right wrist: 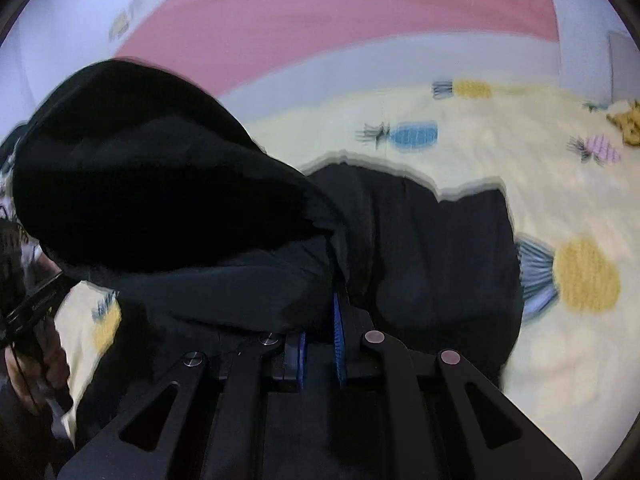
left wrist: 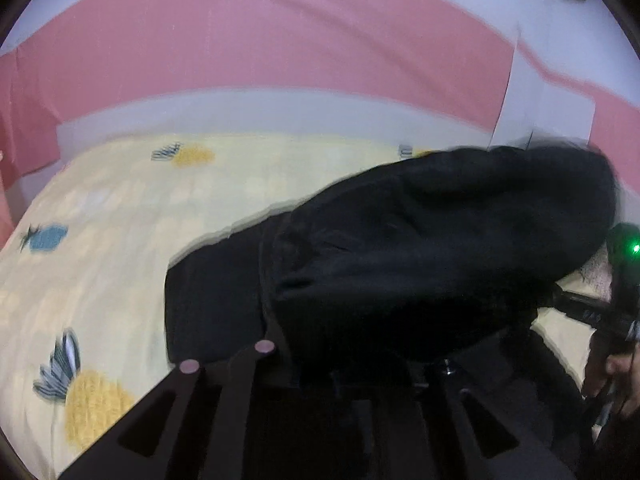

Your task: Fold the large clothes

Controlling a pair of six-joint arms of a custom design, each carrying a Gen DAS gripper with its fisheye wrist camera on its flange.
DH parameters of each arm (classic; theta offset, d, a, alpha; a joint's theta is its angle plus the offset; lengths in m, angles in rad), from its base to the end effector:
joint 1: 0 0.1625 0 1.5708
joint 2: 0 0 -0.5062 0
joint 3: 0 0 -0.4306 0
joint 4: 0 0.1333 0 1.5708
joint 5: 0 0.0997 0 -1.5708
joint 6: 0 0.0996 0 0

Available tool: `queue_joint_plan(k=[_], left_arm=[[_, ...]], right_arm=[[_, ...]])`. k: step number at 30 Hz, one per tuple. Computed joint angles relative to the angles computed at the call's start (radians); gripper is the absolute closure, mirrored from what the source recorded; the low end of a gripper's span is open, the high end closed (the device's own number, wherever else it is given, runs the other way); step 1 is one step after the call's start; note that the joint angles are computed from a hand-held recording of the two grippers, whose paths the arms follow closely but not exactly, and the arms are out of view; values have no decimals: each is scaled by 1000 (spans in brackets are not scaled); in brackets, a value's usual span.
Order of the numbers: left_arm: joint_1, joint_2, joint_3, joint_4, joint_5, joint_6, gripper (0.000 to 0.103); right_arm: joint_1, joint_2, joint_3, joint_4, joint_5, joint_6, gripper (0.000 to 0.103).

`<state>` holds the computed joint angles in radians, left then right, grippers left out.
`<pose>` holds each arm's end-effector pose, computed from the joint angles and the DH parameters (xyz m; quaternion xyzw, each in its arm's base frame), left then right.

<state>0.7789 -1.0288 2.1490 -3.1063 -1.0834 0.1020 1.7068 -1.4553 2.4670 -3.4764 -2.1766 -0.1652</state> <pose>-0.2831 -0.5323 0.1682 0.3656 0.8778 -0.2681 0.1545 0.1319 -0.3988 0.3267 0.0017 -0.8703 0.4086 0.2750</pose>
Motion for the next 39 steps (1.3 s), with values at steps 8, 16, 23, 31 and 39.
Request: queue_joint_plan(k=[8,16,23,31,39], left_arm=[[-12,-165,122,137,-23,-45,79],[-55,-106,37,32,-87,-55,62],[10,32,5,120,-107,-123,62],[29,89,56,51,-86,-196,61],[9,36,59,174,-90,-205,61]], right_arm=[[6,-115,115,78,-31,55,67],[98,-60,-14,9,2,17,63],[3,127,-86,143,17,26,63],[-77,207,-28,-12,36,23,63],[-6,193,-54,84,-52,60,62]])
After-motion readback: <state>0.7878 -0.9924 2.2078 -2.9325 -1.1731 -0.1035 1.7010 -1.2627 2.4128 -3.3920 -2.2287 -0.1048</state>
